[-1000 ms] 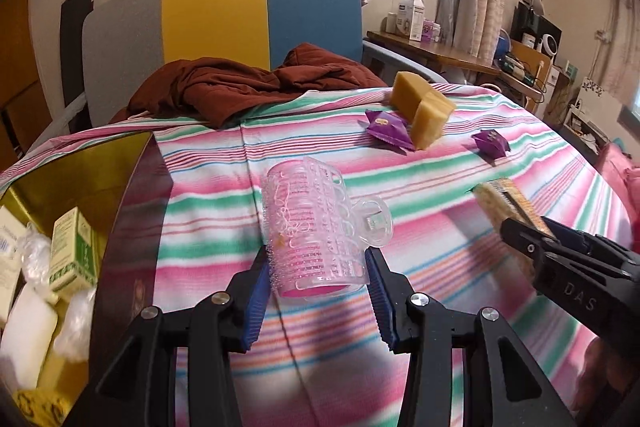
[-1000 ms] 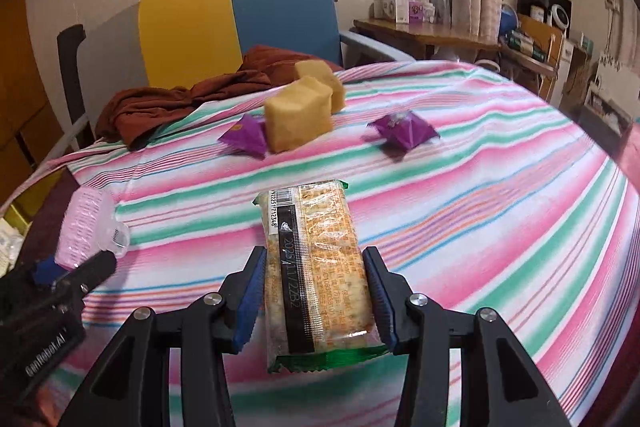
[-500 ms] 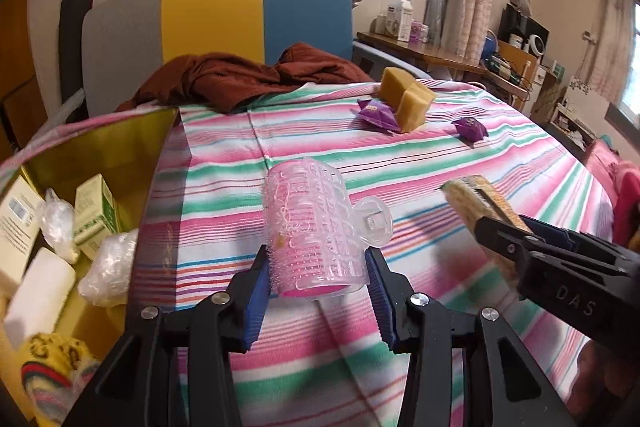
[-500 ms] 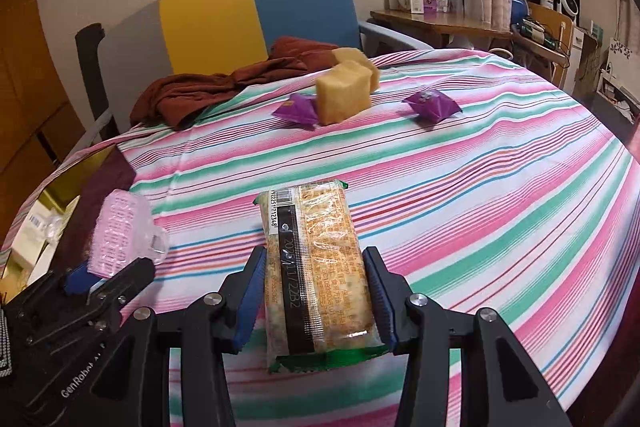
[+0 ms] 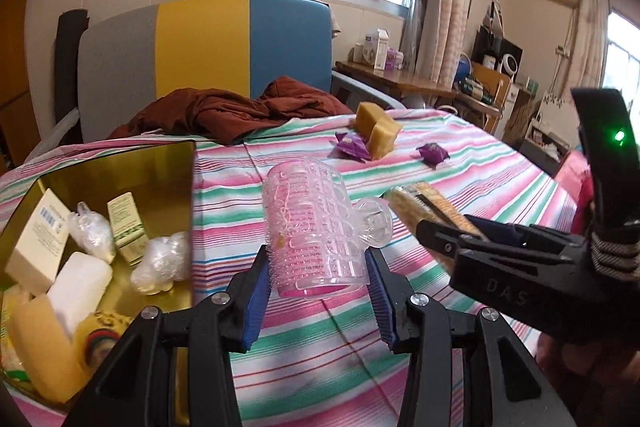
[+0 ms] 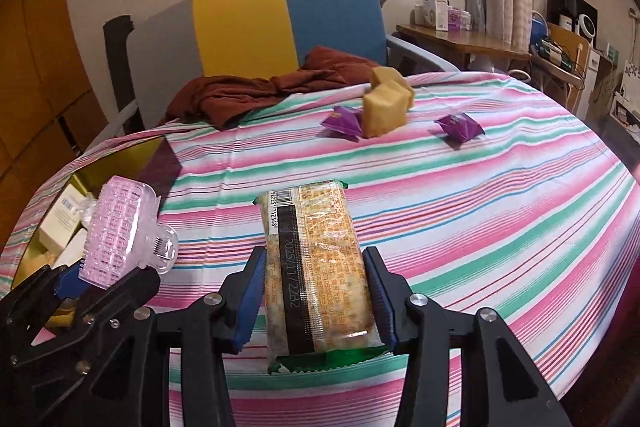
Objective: Organize objects
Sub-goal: 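Carry the biscuit packet and pink hair roller into the gold tray and release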
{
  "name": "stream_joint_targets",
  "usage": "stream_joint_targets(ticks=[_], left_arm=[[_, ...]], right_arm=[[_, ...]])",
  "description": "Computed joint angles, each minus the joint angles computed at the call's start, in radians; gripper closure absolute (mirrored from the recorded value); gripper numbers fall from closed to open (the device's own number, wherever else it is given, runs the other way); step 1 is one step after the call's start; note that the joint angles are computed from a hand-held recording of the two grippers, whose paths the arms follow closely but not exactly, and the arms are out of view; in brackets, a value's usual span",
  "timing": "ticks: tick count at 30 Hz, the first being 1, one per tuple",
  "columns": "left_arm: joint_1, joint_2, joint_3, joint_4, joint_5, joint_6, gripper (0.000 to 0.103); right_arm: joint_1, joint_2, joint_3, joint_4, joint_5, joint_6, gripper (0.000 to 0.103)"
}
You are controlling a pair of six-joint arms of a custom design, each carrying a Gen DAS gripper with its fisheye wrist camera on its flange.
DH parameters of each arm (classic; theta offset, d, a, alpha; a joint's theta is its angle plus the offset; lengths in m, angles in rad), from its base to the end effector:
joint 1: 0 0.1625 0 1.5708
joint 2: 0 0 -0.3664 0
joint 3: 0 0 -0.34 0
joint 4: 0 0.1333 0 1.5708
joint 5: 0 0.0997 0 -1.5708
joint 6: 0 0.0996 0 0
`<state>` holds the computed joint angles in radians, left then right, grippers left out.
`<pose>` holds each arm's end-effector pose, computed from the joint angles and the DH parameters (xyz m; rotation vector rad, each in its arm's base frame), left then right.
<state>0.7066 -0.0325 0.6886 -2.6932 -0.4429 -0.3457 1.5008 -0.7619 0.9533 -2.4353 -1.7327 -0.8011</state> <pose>-0.4208 -0.6528 -0.0263 0.2407 2.1757 -1.2015 0.0653 -0.7445 0.3360 0.8666 -2.4721 0.7410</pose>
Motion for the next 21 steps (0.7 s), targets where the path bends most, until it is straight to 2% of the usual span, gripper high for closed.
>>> stream_joint_targets(ticks=[12, 15, 21], left_arm=[[-0.026, -0.231, 0.364, -0.078, 0.058, -0.178, 0.057], [-0.021, -0.310, 0.460, -0.022, 0.078, -0.290, 0.057], [-0.012, -0.445, 0.589, 0.184, 0.130, -0.526, 0.057]], right_arm=[[0.050, -0.046, 0.098, 0.017, 0.043, -0.016, 0.055], [0.068, -0.051, 0.121, 0.022, 0.057, -0.024, 0.055], [0.112, -0.034, 0.130, 0.052, 0.073, -0.036, 0.055]])
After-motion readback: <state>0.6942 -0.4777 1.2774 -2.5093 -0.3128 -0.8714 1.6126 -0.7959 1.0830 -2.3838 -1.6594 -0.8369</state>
